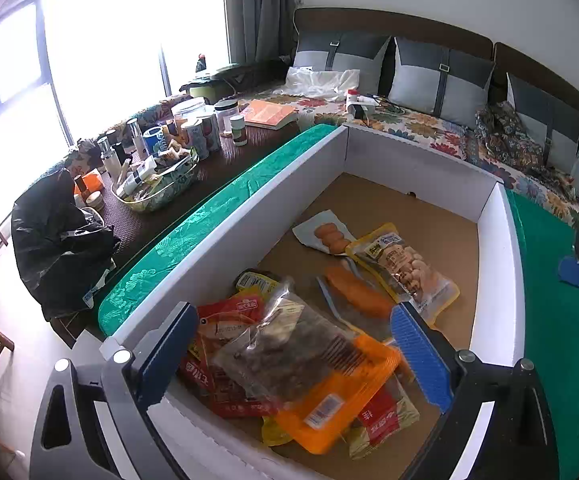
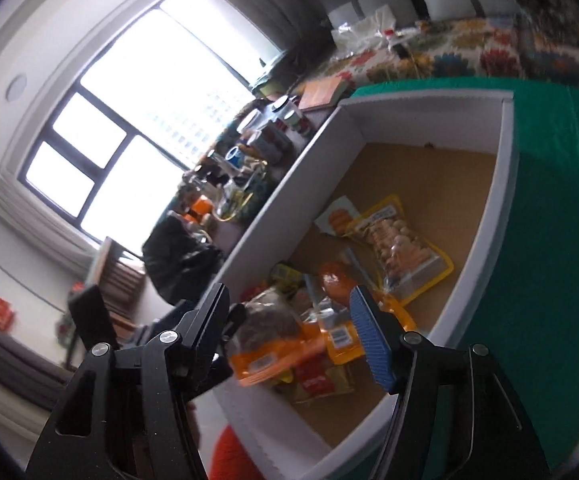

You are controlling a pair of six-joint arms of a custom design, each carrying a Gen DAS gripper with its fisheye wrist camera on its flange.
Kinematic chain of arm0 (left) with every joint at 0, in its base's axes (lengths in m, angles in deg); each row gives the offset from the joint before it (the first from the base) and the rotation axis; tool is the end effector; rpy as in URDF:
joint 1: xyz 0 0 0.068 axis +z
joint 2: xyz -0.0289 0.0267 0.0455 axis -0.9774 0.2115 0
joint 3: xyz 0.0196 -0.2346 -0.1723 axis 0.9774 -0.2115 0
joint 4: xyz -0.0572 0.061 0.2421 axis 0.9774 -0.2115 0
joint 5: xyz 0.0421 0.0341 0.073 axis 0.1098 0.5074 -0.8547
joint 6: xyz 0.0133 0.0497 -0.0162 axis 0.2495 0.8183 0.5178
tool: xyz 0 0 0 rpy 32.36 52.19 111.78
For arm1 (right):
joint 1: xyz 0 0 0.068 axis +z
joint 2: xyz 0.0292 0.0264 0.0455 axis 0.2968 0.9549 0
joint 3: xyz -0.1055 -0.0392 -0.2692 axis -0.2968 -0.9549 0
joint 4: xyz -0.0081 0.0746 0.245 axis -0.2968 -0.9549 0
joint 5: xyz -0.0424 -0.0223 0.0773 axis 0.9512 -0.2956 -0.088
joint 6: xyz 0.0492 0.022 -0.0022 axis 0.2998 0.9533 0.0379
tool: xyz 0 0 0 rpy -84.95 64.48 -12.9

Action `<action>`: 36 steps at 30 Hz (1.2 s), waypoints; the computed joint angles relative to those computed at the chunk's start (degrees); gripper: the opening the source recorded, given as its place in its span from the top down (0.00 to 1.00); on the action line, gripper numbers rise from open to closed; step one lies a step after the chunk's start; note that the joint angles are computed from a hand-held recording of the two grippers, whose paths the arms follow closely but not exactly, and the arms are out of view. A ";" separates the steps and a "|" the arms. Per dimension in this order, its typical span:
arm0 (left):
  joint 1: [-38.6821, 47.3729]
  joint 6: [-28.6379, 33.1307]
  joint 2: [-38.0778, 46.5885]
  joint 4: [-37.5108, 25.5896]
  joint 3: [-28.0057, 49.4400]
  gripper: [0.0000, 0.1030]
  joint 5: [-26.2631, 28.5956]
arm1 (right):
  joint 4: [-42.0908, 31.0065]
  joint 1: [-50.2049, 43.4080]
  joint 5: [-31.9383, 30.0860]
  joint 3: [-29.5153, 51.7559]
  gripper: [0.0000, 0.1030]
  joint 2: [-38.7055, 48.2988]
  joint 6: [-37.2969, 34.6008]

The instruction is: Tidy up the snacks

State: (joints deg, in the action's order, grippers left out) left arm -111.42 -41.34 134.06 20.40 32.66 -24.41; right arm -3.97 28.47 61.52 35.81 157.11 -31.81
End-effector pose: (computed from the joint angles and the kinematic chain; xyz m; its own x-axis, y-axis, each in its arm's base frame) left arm 0.2983 -0.1835 0.2187 -0.7124 0.0658 -0.6986 0.0792 0.9968 0.0131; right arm 0.2943 0.0745 0.2259 -0.7970 0.2670 -0.5417 -0.1525 0.7789 0.6083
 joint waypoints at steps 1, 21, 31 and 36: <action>-0.22 -0.35 -0.50 -0.01 -0.30 0.06 0.06 | -0.89 0.37 1.62 0.01 0.35 -0.73 -0.97; -10.79 -3.79 -12.94 -9.94 -0.48 0.01 -14.90 | -16.75 15.97 35.49 -2.58 0.19 -11.97 -4.75; -6.23 -2.30 -14.05 -17.38 1.52 0.01 -8.48 | -25.24 20.30 38.19 1.34 0.19 -8.67 1.25; -3.34 -1.75 -14.29 -18.33 1.11 0.00 -5.69 | -27.17 22.91 39.63 4.08 0.19 -7.93 1.69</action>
State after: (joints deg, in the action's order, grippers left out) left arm -114.76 -43.09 119.77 2.07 33.78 -30.10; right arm -31.15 51.38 101.15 39.89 149.18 -30.13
